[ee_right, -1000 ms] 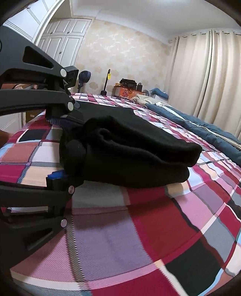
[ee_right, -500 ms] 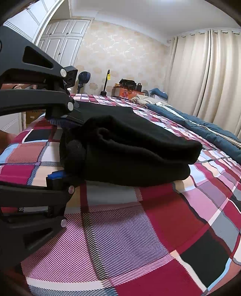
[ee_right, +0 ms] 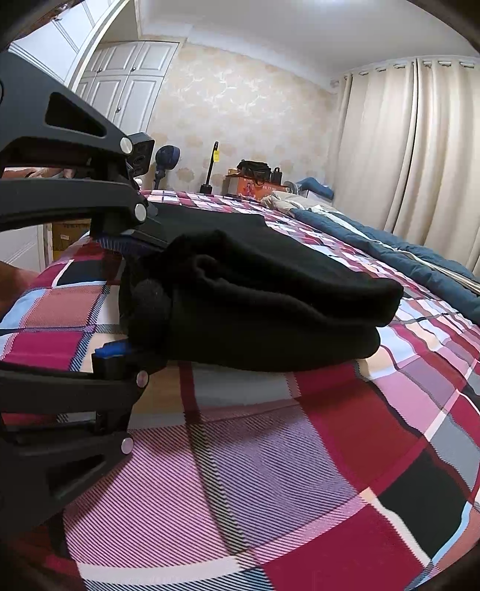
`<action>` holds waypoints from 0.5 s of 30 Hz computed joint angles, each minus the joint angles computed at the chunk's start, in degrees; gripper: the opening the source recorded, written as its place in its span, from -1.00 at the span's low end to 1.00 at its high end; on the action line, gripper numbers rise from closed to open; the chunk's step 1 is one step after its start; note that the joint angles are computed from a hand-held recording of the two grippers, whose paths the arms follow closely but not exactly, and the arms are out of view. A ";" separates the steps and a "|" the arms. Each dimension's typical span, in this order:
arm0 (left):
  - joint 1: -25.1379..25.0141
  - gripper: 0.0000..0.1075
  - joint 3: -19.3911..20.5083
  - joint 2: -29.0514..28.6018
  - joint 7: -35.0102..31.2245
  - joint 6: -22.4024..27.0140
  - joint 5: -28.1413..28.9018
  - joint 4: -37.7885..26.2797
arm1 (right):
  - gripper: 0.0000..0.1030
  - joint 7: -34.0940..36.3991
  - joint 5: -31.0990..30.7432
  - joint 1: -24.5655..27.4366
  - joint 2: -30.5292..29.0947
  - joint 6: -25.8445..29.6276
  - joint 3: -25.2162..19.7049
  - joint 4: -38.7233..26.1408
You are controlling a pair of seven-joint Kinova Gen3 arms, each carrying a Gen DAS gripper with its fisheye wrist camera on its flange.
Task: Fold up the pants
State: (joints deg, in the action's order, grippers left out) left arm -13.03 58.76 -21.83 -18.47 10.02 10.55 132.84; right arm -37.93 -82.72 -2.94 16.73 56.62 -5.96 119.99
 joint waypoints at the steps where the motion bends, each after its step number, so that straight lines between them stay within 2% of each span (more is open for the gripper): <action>1: 0.14 -0.29 -0.12 0.02 -0.01 -0.03 -0.03 0.09 | -0.28 0.03 0.03 0.05 0.04 0.08 0.02 -0.02; 15: -0.20 -0.25 0.62 0.22 0.03 -0.54 -0.14 0.72 | -0.28 1.35 -0.93 0.57 2.30 1.31 -0.09 -0.61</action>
